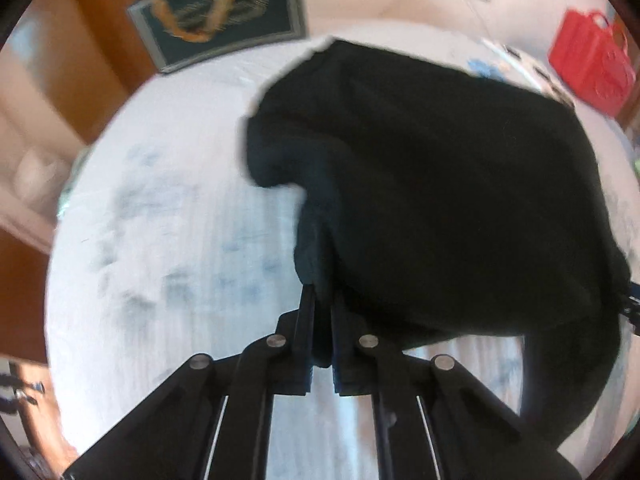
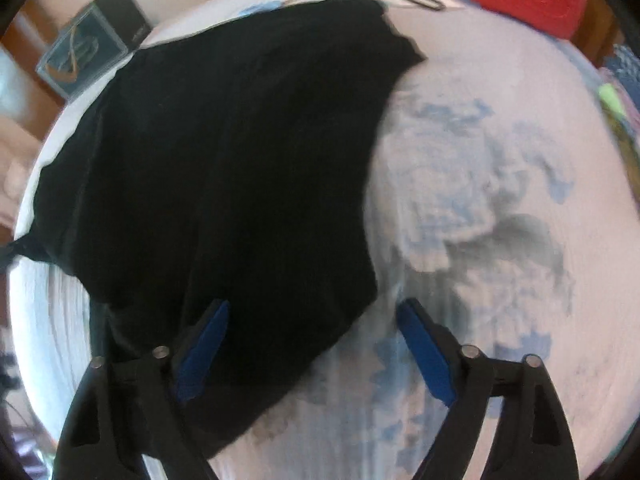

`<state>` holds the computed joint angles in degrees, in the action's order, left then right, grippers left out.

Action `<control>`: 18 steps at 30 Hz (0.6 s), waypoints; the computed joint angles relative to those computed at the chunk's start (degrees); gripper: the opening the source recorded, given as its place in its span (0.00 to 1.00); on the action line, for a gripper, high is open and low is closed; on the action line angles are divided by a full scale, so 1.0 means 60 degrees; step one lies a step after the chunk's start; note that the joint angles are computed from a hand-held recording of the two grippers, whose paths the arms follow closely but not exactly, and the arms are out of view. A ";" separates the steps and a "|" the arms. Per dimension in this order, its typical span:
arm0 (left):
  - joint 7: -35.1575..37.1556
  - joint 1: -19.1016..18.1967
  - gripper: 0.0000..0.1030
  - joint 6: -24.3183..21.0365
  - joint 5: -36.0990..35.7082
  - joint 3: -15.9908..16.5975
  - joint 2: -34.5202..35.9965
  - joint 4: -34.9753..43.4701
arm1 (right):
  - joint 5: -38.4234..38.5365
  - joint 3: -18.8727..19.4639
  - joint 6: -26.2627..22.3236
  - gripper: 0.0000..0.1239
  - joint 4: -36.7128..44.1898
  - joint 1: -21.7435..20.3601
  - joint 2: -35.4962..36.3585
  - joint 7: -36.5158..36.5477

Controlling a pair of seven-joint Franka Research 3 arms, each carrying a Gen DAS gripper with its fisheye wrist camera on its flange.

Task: Fold clothes
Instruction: 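Lay the black garment flat on the bed, spreading it with both grippers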

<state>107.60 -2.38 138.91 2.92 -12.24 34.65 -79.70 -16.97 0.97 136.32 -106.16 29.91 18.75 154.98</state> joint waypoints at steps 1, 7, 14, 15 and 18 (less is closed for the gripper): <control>0.0060 0.0197 0.06 0.0132 -0.0138 -0.0026 -0.0283 -0.0307 | -0.0136 0.0000 -0.0361 0.12 0.0239 0.0058 0.0039 -0.0153; 0.0797 0.1055 0.07 -0.0495 -0.1244 -0.0250 -0.1010 -0.1108 | -0.0507 0.0038 -0.0835 0.13 -0.0488 -0.0115 -0.1112 0.0058; 0.1429 0.1416 0.13 -0.1542 -0.2588 -0.0430 -0.1187 -0.1294 | -0.0646 0.0622 0.0762 0.60 -0.1971 -0.0411 -0.2227 0.0867; 0.1558 0.1431 0.22 -0.1413 -0.2696 -0.0411 -0.1348 -0.1456 | -0.0675 0.0724 0.0970 0.72 -0.2087 -0.0386 -0.2276 0.0952; 0.1841 0.1449 0.62 -0.1067 -0.2839 -0.0266 -0.1538 -0.1660 | -0.0608 0.0966 0.1407 0.80 -0.2154 -0.0285 -0.2199 0.0883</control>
